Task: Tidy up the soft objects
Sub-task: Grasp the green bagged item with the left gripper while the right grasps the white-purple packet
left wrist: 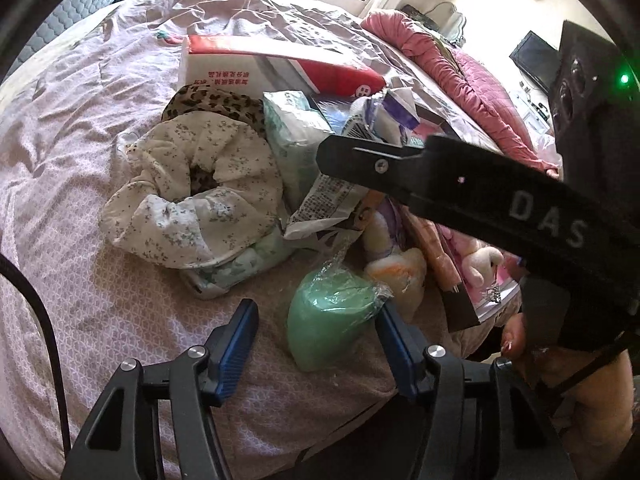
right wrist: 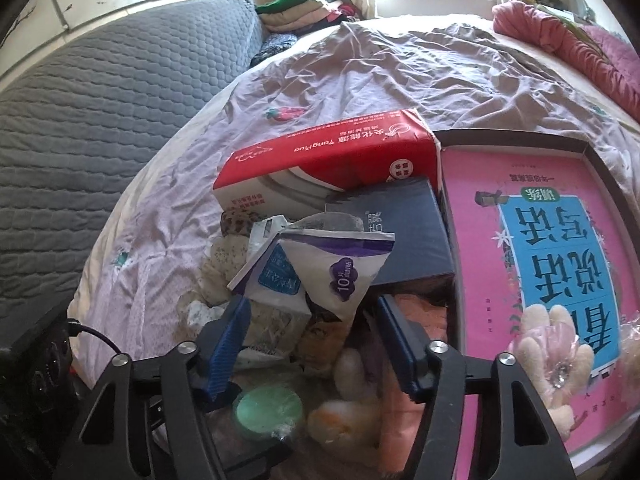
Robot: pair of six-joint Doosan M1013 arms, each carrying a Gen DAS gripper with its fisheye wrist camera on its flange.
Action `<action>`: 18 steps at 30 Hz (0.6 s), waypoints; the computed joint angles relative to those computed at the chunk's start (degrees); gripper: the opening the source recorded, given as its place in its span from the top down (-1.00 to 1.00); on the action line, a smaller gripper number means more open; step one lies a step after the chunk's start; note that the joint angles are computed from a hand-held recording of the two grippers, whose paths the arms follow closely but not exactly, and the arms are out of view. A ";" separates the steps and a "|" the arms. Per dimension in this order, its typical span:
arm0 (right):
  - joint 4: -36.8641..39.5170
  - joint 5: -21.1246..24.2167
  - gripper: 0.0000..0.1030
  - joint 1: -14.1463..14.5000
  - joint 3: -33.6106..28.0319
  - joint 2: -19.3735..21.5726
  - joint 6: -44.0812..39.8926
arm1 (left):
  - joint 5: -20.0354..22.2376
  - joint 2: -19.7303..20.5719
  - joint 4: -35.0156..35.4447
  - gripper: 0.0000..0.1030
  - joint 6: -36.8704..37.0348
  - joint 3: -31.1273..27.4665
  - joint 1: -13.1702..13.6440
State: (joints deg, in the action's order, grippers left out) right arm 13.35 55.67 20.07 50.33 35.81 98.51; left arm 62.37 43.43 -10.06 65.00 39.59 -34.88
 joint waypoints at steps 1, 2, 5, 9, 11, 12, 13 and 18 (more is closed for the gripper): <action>-0.16 -0.20 -0.10 0.03 0.03 0.06 -0.04 | -0.14 -0.06 -0.30 -0.18 -0.14 0.16 0.08; -0.16 -0.22 -0.08 0.04 0.06 0.11 -0.06 | -0.23 -0.09 -0.55 -0.18 -0.07 0.25 0.18; 0.03 -1.46 0.06 -0.04 0.97 -0.22 -0.01 | -0.17 -0.07 -0.71 -0.17 0.04 0.18 0.25; 2.25 -3.59 0.21 -0.46 2.75 -1.19 -1.27 | -0.34 -0.11 -1.50 -0.07 0.58 0.29 0.30; 2.14 -4.39 0.22 -0.43 3.24 -1.67 -1.65 | -0.18 -0.09 -1.56 0.02 1.06 0.21 0.27; 2.28 -5.29 0.22 -0.45 3.82 -2.15 -1.84 | -0.25 -0.09 -1.53 0.06 1.24 0.16 0.24; 2.49 -5.91 0.22 -0.48 4.21 -2.48 -2.07 | -0.55 -0.15 -1.43 0.10 1.40 0.18 0.12; 3.75 -8.30 0.22 -0.86 5.80 -3.99 -3.00 | -1.75 -0.62 -1.25 0.15 1.67 0.74 0.07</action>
State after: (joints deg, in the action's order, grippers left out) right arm 17.10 47.37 19.21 56.13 31.82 95.51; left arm 60.62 42.81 -11.31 66.67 40.33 -34.81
